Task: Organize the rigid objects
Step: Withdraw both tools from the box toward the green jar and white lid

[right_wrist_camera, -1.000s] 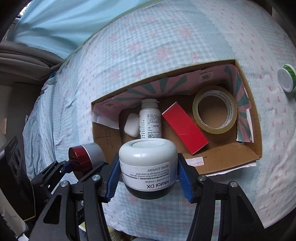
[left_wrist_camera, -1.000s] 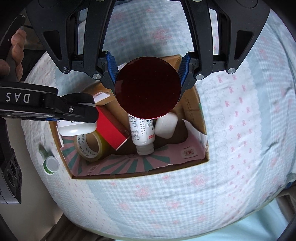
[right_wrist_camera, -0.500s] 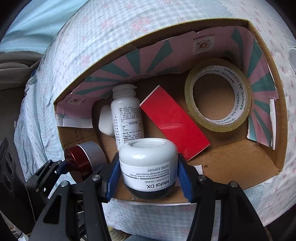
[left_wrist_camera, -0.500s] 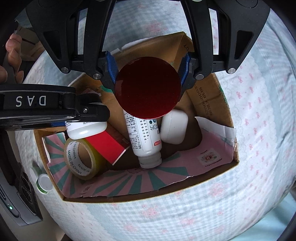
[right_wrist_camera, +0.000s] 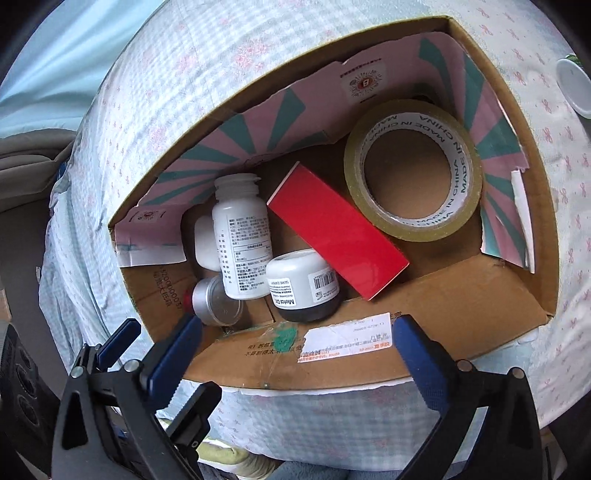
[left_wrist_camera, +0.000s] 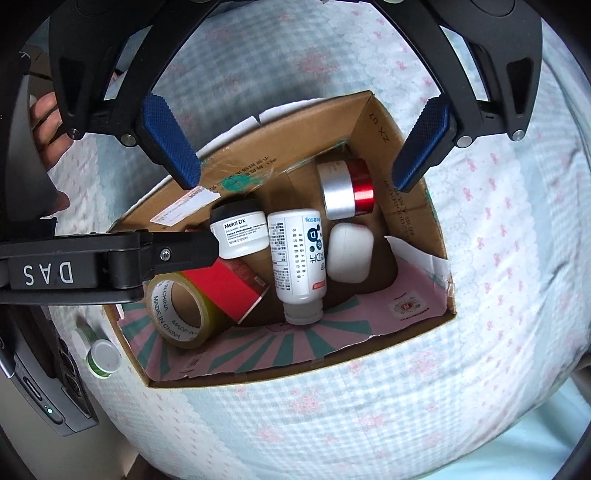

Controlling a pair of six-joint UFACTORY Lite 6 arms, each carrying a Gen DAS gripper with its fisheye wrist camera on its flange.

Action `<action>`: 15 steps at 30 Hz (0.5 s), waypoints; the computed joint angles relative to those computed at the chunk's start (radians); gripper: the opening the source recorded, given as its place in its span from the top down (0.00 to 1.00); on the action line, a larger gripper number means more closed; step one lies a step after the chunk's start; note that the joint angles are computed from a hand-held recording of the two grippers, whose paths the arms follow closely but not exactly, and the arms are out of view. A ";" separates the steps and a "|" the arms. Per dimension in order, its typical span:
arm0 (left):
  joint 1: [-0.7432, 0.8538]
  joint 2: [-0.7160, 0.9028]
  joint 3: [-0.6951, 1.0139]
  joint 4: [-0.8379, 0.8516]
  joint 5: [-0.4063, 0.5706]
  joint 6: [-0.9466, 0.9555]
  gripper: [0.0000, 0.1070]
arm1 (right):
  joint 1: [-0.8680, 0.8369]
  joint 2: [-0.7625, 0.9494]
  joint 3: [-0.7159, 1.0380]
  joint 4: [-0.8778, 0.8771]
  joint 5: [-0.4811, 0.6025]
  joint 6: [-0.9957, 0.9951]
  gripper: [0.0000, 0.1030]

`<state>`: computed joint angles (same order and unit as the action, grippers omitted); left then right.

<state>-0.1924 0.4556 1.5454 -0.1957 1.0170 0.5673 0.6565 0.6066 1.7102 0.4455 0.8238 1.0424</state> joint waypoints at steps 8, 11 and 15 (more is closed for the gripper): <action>0.011 -0.121 -0.037 0.001 0.033 0.000 0.04 | 0.057 -0.062 0.018 -0.139 0.008 0.109 0.00; 0.034 -0.186 -0.016 -0.003 0.094 0.014 0.04 | 0.093 -0.086 0.045 -0.198 0.018 0.182 0.00; 0.051 -0.279 -0.009 -0.016 0.167 0.026 0.04 | 0.149 -0.127 0.090 -0.292 0.063 0.266 0.00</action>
